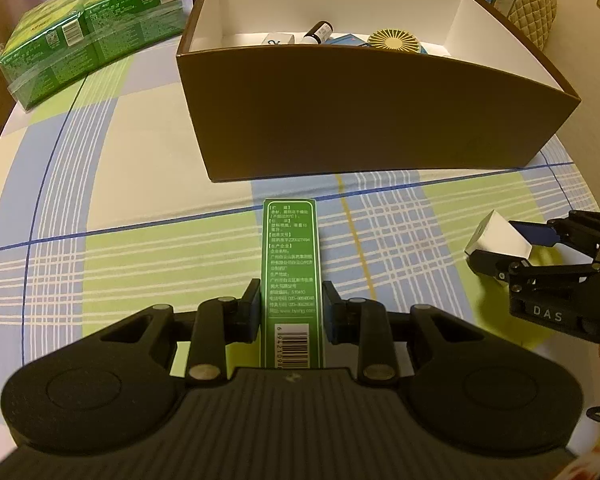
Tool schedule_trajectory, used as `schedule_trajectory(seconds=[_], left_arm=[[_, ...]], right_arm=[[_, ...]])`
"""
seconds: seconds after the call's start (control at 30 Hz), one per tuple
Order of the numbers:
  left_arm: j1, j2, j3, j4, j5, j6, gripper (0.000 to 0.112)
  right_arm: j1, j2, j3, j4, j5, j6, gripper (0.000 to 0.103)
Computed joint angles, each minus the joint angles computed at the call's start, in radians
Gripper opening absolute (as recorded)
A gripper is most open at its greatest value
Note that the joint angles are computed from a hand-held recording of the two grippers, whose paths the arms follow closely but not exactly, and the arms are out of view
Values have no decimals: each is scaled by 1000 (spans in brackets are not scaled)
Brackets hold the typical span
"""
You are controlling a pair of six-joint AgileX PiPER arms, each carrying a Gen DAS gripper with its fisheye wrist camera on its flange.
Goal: Organize rigid objects
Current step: 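Close left tool on the green mouth-spray box while right tool grasps the white charger plug, then lift and carry the spray box and charger plug over the brown box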
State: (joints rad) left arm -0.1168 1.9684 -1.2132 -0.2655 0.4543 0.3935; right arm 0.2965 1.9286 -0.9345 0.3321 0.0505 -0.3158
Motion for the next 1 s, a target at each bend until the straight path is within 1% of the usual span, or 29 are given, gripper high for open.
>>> schedule_trajectory(seconds=[0.03, 0.07, 0.2, 0.23, 0.33, 0.43, 0.5, 0.63, 0.7, 0.77, 0.87, 1.0], left_arm=[[-1, -2, 2, 2, -2, 0, 26], [-2, -3, 4, 2, -4, 1, 25], [-1, -2, 1, -5, 2, 4, 25], [1, -3, 3, -14, 4, 14, 25], [5, -12, 15, -50, 2, 52, 25], [8, -25, 31, -77, -3, 79, 25], [10, -35, 41, -89, -5, 88, 25], [21, -65, 56, -127, 0, 119, 25], [30, -88, 63, -154, 6, 145, 25], [38, -113, 67, -180, 10, 170, 25], [48, -148, 61, -200, 27, 185, 25], [62, -186, 38, -227, 49, 211, 25]], right_arm=[[-1, 0, 2, 62, -3, -65, 43], [-2, 0, 2, 83, -3, -90, 41], [0, -12, 9, 60, 8, -75, 38], [1, -14, 11, 82, 9, -96, 38], [2, -28, 30, 277, 5, -285, 38], [3, -46, 44, 425, 7, -425, 38], [3, -63, 53, 491, 12, -488, 38], [3, -93, 64, 528, 19, -510, 38], [-5, -116, 75, 609, 29, -586, 38], [-13, -142, 86, 614, 39, -590, 38], [-23, -177, 91, 527, 56, -512, 38], [-44, -212, 78, 499, 78, -500, 38]])
